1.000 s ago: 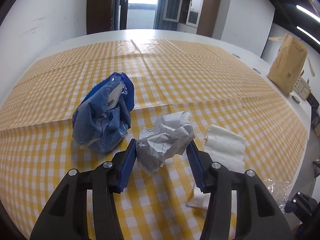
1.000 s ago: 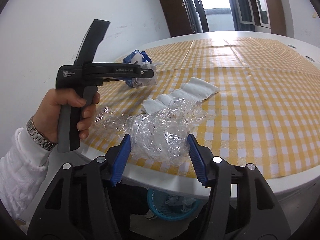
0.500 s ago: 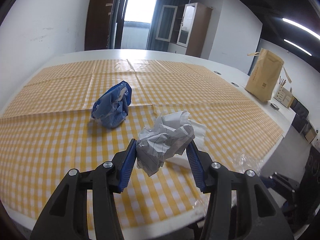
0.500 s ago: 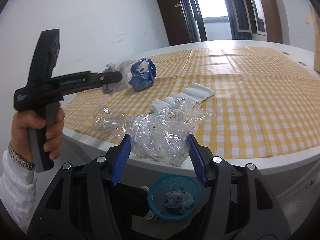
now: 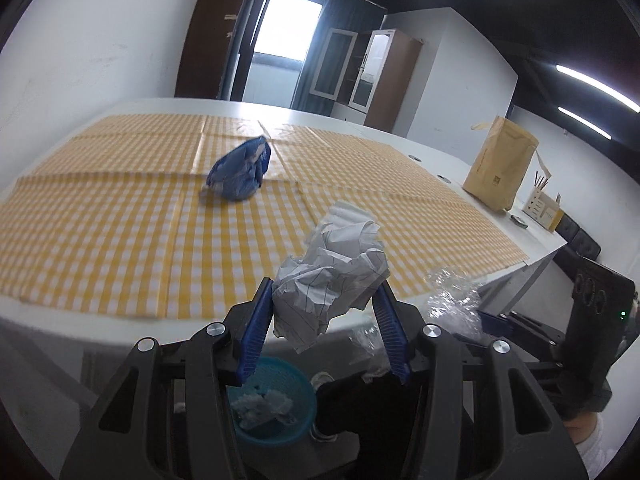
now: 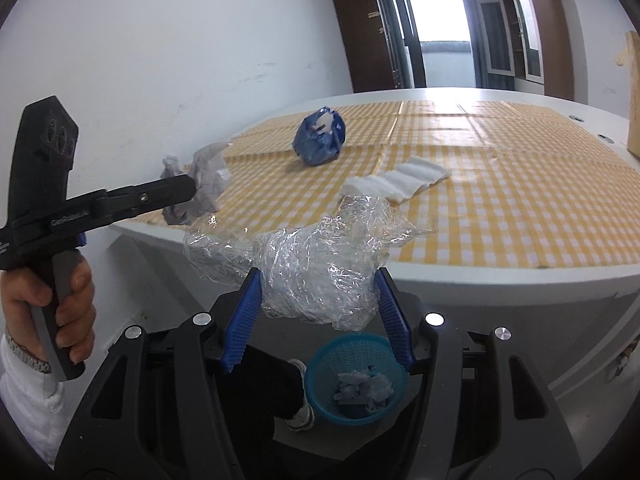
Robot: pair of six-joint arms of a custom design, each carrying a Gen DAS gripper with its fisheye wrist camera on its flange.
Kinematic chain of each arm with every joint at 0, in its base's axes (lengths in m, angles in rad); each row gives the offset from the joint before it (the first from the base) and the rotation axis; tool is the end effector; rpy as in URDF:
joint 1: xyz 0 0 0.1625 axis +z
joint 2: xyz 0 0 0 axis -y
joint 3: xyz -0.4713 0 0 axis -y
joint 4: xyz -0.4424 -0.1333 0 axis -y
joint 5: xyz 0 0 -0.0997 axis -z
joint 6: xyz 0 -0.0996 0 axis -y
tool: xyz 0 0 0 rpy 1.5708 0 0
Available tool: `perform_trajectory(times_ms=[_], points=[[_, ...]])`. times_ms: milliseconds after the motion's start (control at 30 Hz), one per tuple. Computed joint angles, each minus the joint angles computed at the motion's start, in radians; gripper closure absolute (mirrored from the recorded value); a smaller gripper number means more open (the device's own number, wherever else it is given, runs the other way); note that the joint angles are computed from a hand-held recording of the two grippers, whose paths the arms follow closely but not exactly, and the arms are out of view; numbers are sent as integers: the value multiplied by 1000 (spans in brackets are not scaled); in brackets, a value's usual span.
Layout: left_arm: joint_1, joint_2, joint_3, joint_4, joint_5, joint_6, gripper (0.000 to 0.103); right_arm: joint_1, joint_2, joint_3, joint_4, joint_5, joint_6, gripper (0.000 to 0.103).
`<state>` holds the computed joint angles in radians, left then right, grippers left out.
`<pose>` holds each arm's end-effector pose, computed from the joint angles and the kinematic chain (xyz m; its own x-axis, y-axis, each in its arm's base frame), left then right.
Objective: Collect trash
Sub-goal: 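Carry the paper and plastic wrap down over the blue wastebasket with both tools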
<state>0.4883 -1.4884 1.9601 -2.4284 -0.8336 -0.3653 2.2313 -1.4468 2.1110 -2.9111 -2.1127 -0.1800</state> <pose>-0.3944 -0.4363 0.4004 -0.8254 0.3446 -0.4472 0.5603 0.5971 -0.5740 0.3946 -0.3744 0.3533 -0.7747 -0.3767 0.5078 -0.6274 0.5575 -0.5436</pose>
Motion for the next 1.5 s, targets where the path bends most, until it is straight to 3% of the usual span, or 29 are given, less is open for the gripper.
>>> perform_trajectory(times_ms=[333, 667, 1167, 1500], points=[[-12, -96, 121, 87, -42, -120, 53, -16, -40, 85, 100, -2, 42, 49], [22, -117, 196, 109, -84, -151, 53, -60, -46, 143, 160, -22, 37, 49], [124, -70, 231, 109, -141, -160, 53, -197, 107, 117, 103, -48, 44, 49], [253, 21, 231, 59, -155, -155, 53, -263, 248, 58, 88, -96, 72, 49]])
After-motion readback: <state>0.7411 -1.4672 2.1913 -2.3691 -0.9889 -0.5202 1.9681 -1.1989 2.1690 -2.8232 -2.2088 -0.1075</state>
